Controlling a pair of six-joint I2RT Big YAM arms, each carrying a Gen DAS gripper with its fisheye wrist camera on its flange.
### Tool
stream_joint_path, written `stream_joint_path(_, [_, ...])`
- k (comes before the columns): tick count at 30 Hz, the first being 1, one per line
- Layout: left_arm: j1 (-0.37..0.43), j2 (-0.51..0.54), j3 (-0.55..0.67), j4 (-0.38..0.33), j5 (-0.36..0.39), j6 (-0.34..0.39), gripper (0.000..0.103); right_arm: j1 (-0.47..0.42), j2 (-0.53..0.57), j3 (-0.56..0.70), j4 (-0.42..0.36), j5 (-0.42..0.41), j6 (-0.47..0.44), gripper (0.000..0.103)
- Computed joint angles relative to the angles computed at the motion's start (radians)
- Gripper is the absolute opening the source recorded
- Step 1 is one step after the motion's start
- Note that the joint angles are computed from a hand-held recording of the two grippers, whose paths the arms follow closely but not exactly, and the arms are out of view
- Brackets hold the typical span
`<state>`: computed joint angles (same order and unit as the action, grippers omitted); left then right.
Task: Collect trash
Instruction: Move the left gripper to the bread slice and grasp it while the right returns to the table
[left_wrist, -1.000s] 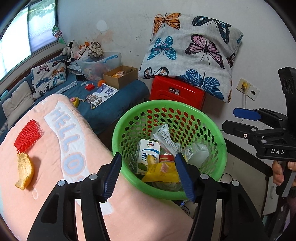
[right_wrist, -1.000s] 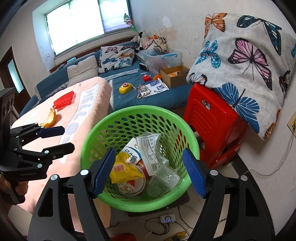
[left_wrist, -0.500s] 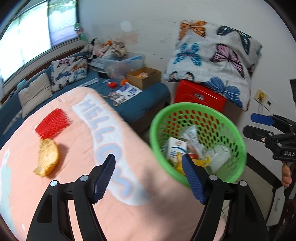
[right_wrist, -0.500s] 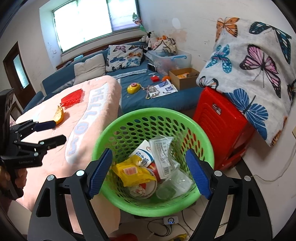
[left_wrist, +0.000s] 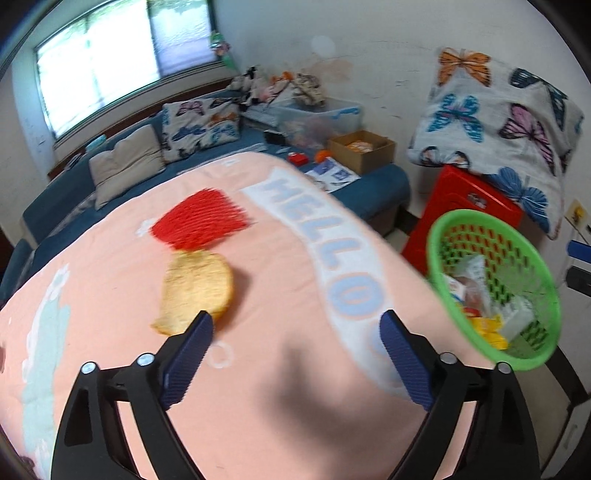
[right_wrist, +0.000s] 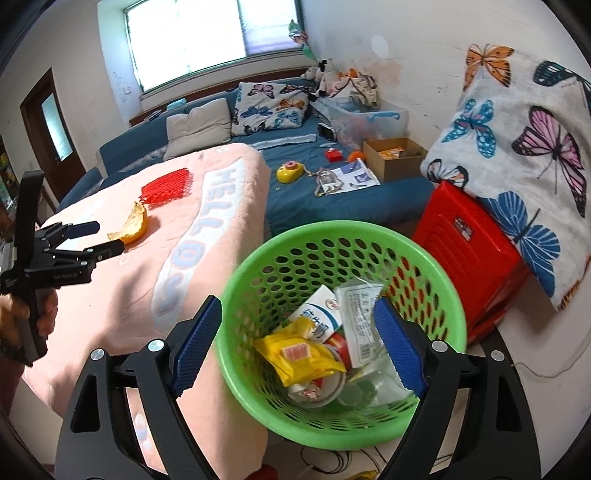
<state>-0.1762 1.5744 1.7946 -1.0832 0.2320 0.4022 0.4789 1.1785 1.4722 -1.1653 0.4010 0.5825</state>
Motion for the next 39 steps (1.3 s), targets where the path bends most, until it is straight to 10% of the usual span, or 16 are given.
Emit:
stream_joint_path(15, [0.112, 0.253, 0.293, -0.184, 0.145, 0.105, 0.096, -0.002, 0.117, 0.076, 0.028, -0.064, -0.042, 0.085])
stream_joint_path(39, [0.108, 0.467, 0.542, -0.307, 0.135, 0.233, 0.096, -0.025, 0.303, 0.233, 0.042, -0.168, -0.122, 0.085])
